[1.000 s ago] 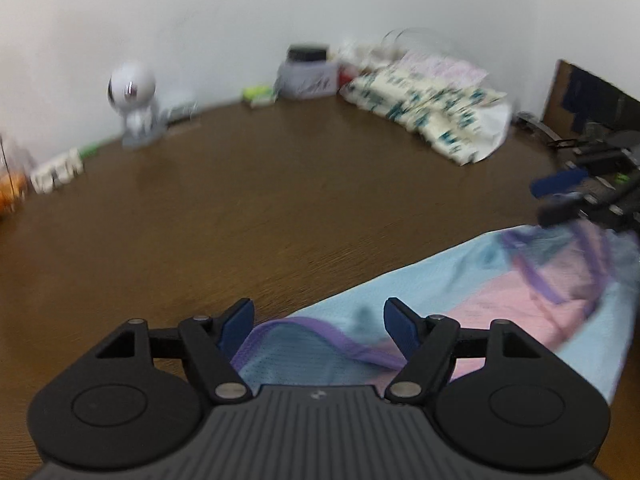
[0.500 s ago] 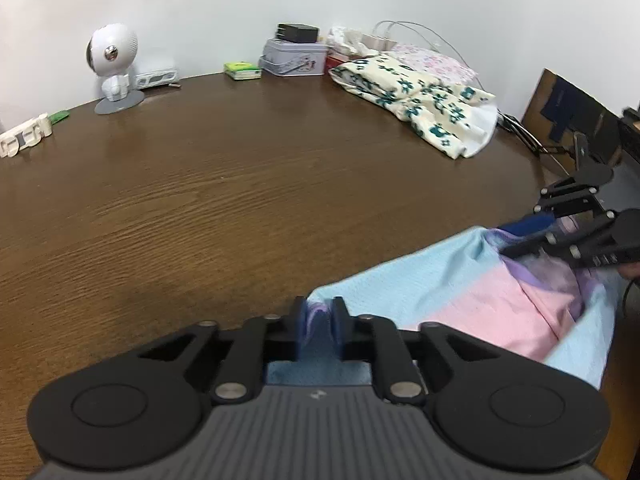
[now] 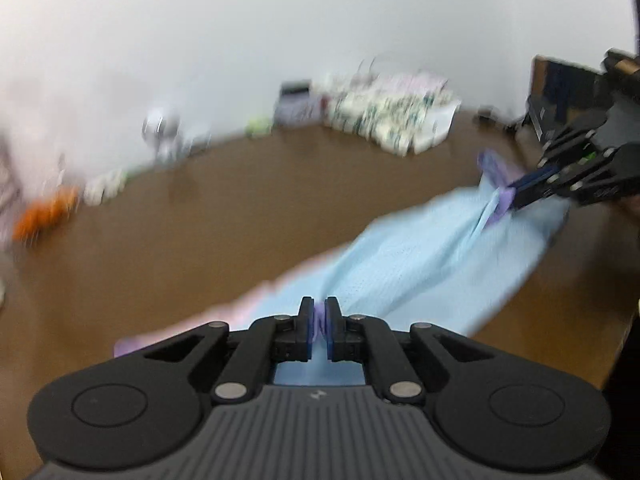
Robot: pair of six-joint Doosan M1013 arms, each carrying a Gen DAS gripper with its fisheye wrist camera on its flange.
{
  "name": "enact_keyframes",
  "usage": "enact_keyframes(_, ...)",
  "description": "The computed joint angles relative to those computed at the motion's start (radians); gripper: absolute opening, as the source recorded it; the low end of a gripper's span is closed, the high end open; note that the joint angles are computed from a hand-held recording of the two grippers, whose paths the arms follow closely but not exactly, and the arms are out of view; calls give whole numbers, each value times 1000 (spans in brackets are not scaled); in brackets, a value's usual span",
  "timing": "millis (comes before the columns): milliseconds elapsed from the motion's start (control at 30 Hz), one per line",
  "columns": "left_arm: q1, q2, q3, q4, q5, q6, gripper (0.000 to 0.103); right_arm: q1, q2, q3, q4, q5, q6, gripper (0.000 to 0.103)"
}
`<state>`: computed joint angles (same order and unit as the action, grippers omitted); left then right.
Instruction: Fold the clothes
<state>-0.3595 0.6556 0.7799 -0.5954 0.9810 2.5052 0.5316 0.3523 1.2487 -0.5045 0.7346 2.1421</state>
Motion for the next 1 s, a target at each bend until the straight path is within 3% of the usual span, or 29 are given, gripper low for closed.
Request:
enact_keyframes(67, 11, -16, 29, -15, -14, -35, 18, -3, -22, 27, 27, -43, 3, 11)
enact_keyframes(100, 16, -22, 39, -18, -27, -59, 36, -6, -27, 30, 17, -65, 36, 18)
enact_keyframes(133, 18, -24, 40, -8, -53, -99, 47, -9, -31, 33, 5, -88, 71, 28)
enact_keyframes(167, 21, -19, 29, 10, -65, -152, 59, -12, -35, 36, -8, -110, 108, 31)
enact_keyframes(267, 27, 42, -94, 106, 15, -391, 62, -14, -6, -13, -84, -30, 273, 32)
enact_keyframes(333, 35, 92, -185, 131, 100, -528, 61, -12, 17, -44, -99, 34, 329, 31)
enact_keyframes(400, 42, 133, -257, 138, 166, -631, 58, -15, 22, -43, -52, -1, 305, 31)
enact_keyframes(467, 43, 159, -299, 139, 182, -688, 57, -9, 46, -73, -1, -10, 233, 31)
enact_keyframes(567, 45, 224, -411, 119, 248, -750, 39, 0, 88, -125, 64, -4, 132, 29)
enact_keyframes(667, 47, 292, -542, 122, 330, -820, 5, 10, 124, -169, 98, 7, 74, 29)
enact_keyframes(700, 47, 308, -572, 118, 341, -839, 5, 12, 132, -177, 108, 10, 66, 29)
enact_keyframes(867, 60, 373, -692, 60, 336, -965, 2, 22, 144, -186, 98, 14, 80, 29)
enact_keyframes(1000, 64, 344, -626, 48, 250, -965, 1, 25, 153, -208, 113, -14, 42, 30)
